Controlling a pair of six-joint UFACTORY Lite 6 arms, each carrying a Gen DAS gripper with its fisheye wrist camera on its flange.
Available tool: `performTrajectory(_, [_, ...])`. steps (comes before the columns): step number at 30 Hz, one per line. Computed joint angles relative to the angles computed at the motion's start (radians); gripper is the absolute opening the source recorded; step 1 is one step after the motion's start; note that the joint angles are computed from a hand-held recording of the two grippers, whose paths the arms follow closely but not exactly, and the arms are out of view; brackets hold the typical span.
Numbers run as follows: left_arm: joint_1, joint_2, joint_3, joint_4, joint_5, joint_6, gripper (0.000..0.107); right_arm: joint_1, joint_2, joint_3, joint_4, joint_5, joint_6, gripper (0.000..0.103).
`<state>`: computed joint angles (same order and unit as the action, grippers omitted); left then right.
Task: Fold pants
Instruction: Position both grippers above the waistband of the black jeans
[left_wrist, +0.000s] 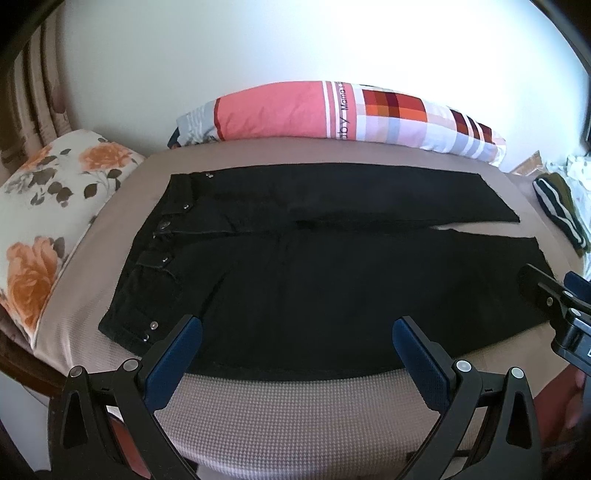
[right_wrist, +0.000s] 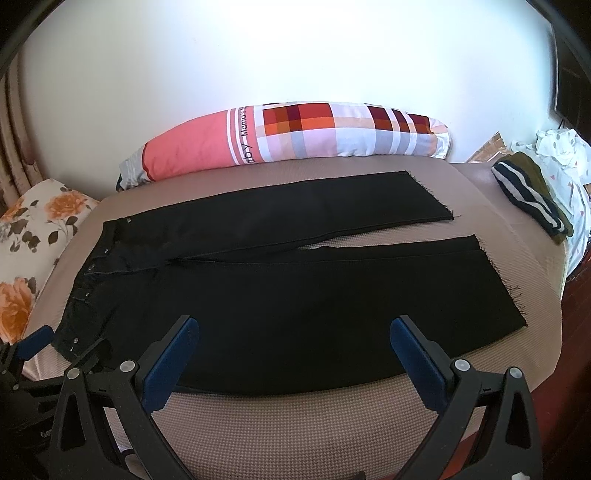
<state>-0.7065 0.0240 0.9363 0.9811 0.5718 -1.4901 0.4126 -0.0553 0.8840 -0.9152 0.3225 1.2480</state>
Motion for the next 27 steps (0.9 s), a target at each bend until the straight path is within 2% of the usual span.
performTrajectory(27, [0.044,0.006,0.020,-0.029,-0.015,0.018,0.102,0.008,0.032,0.039,0.019,0.040,-0.034,0.103])
